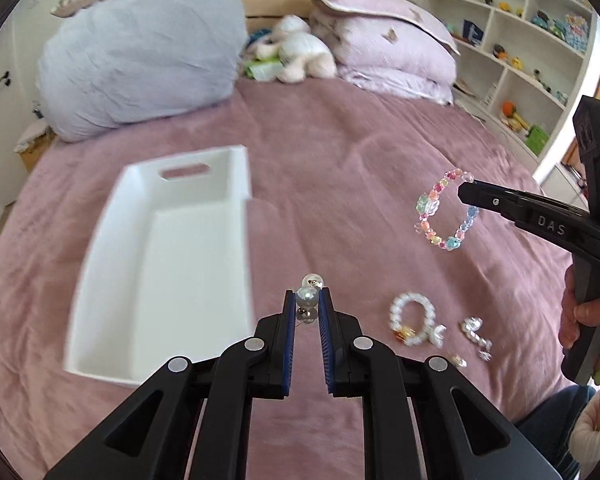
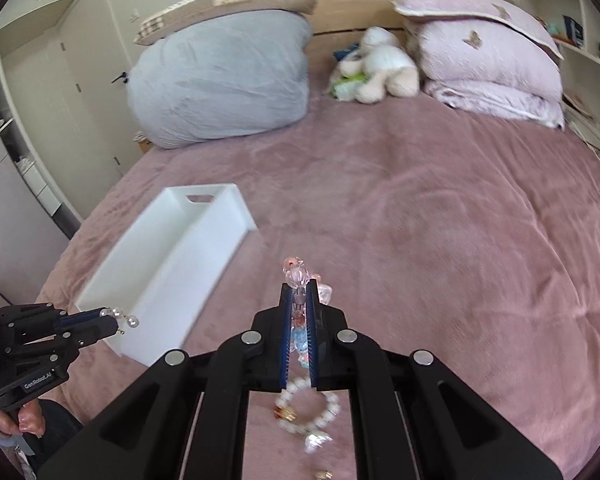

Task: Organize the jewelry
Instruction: 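Lift the pearl earring with the left tool while the right tool carries the bracelet over the tray, then open the left tool over the white tray while the right tool releases the bracelet into it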

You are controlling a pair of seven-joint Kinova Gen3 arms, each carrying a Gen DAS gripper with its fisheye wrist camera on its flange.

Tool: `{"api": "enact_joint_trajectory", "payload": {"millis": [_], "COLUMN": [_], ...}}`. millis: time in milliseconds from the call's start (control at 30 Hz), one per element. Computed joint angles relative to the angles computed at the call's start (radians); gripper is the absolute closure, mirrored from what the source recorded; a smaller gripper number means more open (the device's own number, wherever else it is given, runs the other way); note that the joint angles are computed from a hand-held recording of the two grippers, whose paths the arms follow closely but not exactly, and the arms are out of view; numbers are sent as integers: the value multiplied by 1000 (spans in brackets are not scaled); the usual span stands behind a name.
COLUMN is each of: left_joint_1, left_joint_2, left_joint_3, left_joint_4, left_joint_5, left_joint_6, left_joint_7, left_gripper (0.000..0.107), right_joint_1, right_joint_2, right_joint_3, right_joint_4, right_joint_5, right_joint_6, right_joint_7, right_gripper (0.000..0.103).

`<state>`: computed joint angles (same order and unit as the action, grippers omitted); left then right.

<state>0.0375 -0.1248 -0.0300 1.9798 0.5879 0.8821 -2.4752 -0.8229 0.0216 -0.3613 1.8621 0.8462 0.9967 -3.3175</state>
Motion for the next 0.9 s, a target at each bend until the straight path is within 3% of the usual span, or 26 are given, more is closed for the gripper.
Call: {"api": "enact_joint_trajectory", "payload": {"millis": [300, 533, 667, 900], "left_joint_1": [-91, -150, -157, -182], "left_joint_2": [79, 131, 139, 187], "left_joint_3": [-39, -21, -8, 5], "left_joint_4": [-108, -147, -138, -143], "left_joint_5": [-4, -20, -42, -39], "left_joint_6": [-8, -58, -106, -101], "left_joint_7": [-15, 12, 25, 20], "left_gripper": [91, 91, 91, 91], "right_joint_1": [-12, -49, -67, -93], "right_joint_2": [164, 304, 357, 416], "right_joint_3": [89, 164, 200, 258], "right_joint_4": [-223, -412, -479, -536], "right_joint_5": [16, -38, -85, -181], "right_joint_6": [-113, -179, -208, -224], "right_joint_7": [188, 329, 379, 471], "right_gripper": [96, 96, 96, 96]}}
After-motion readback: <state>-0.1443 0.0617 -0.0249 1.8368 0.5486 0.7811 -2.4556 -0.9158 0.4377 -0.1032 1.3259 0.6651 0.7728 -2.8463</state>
